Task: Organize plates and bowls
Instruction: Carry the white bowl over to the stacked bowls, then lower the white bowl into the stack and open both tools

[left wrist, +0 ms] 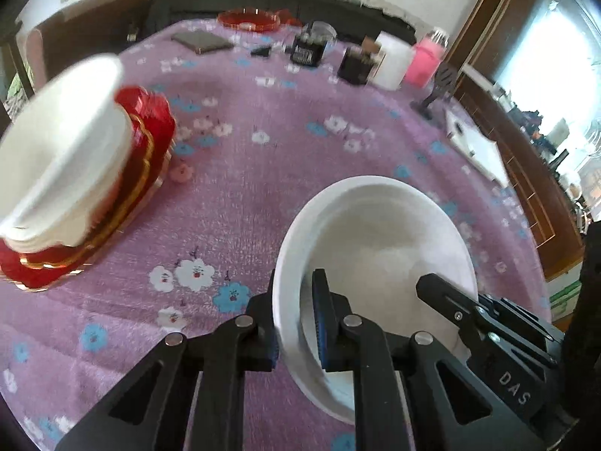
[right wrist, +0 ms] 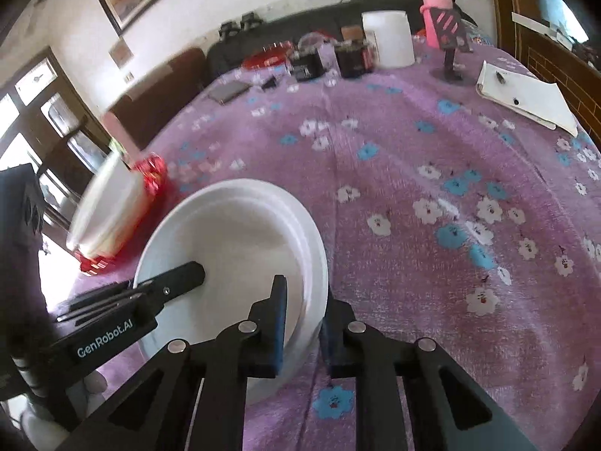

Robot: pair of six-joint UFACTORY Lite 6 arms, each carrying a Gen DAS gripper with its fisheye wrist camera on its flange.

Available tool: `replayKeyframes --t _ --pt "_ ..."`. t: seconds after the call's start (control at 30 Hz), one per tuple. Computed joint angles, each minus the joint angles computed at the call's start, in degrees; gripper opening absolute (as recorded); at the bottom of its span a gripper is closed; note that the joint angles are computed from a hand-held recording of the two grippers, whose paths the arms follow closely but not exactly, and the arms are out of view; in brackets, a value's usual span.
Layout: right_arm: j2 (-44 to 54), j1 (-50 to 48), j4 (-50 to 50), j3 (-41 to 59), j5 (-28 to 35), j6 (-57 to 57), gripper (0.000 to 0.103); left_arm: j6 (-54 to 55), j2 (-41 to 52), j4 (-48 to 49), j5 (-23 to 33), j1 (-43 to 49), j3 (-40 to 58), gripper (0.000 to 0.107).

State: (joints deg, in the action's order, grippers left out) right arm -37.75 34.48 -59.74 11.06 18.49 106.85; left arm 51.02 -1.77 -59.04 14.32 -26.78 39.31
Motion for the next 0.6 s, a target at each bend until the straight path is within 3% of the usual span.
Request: replayKeyframes --t 0.13,0.27,0.4,0.5,0.6 --pt "-0.43 8.89 1.15 7.09 9.70 -0.39 0.017 -11.74 -13.41 13.09 1.31 1.51 -3.28 0.021" --pt "7.76 11.70 -2.40 17.05 10.68 1.25 0.017 -10.60 -21.78 15.43 7.30 9.98 -1.82 0.024" --pt "19.09 8.82 -6.43 28.02 2.11 2.73 0.017 -4.98 -20.31 15.05 11.61 20.01 4.30 0.024" --pt "30.02 10.64 -8.02 39.24 3.44 1.52 0.017 -2.05 -15.26 15.15 12.65 25.94 9.32 0.024" --pt "40.70 10.67 -4.27 50.02 2.65 -4.18 0.018 2.10 -9.44 13.71 10.25 30.72 12.88 0.024"
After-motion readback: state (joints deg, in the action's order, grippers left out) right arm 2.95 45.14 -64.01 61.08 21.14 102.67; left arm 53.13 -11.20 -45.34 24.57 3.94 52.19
